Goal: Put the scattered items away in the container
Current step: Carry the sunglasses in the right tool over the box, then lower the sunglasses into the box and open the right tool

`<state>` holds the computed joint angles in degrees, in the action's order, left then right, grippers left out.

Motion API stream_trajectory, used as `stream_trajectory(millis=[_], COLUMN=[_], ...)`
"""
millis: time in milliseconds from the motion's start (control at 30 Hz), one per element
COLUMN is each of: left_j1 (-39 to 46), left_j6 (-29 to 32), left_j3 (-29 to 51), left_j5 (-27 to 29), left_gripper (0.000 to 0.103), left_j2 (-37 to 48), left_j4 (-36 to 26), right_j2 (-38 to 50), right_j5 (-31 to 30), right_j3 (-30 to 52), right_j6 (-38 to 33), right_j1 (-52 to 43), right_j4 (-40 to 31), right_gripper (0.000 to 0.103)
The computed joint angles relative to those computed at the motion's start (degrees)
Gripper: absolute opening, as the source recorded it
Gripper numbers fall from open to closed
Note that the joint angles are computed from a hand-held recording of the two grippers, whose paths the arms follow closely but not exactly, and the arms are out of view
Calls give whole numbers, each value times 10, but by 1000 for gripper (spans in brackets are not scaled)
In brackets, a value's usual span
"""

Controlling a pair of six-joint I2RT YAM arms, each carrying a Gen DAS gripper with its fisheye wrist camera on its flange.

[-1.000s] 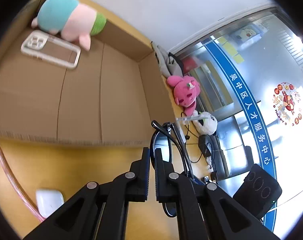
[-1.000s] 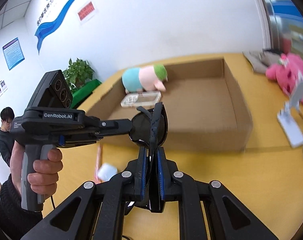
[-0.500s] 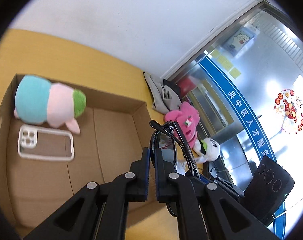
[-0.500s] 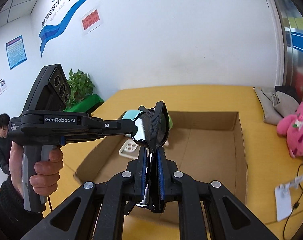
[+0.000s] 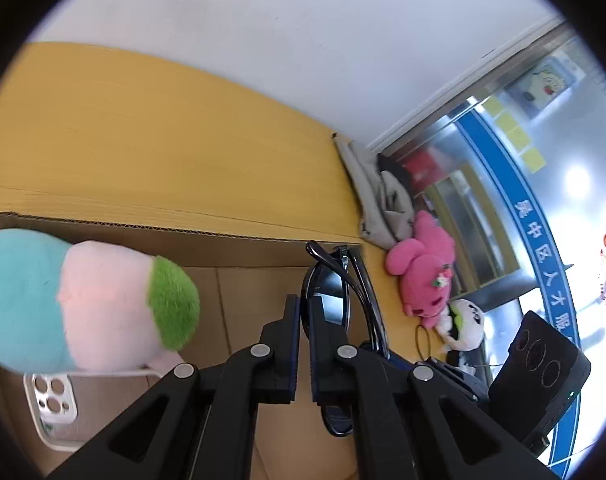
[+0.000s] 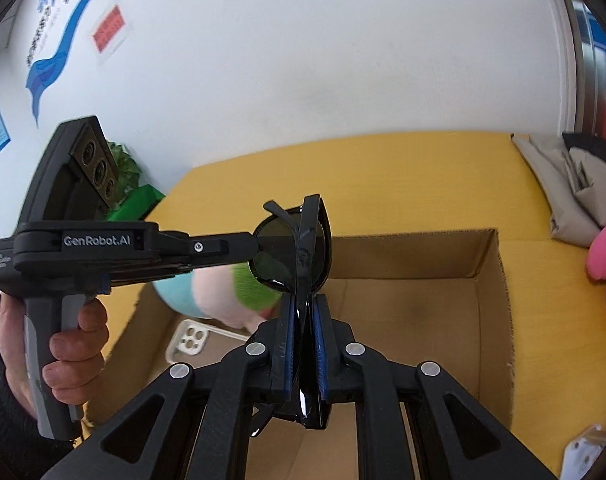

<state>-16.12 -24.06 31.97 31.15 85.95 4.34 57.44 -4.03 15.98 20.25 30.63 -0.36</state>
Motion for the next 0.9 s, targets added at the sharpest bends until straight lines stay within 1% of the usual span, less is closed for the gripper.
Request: stream_trajectory(millis=[100,233,300,400,500,600,733,767,800,833,867,900], left_j1=[-20,-61,-76,-96,-101,-106,-110,-116,-122,-128,-131,-134], left_j6=[3,3,1,1,3,0,-4,-1,3,4,4,3], left_j3=[33,67,81,97,105,106,82,72,62,54,39,24], left_j5=[-25,-80,-104,-140,-154,-172,-178,-188,-202,-214,-224,-234], left_gripper=[3,3,3,3,3,4,5,7,9,14,22,26], left_j2=[78,154,181,207,214,215,183,163,138,116,81,42], left_j4=[16,20,17,7,-3,-6,5,1,-7,-14,-24,-34], right_j2=[150,289,338,384,421,431,418,405,378,344,314,268], right_j5=[-27,-59,-66,-67,-63,-62,-67,-65,-63,-60,-58,-52], right_j3=[-7,-2,6,23,43,46,29,21,10,-1,-11,-23], right_j6=[-8,-11,-15,-17,-24,-24,-26,-27,-28,-27,-28,-26], right_j1=[-38,-79,-91,-95,-95,-94,-99,-97,-92,-86,-82,-75], right_j4=[124,214,231,231,226,227,240,242,237,225,213,192], right_gripper=[10,10,10,10,10,10,11,14,27,37,57,67])
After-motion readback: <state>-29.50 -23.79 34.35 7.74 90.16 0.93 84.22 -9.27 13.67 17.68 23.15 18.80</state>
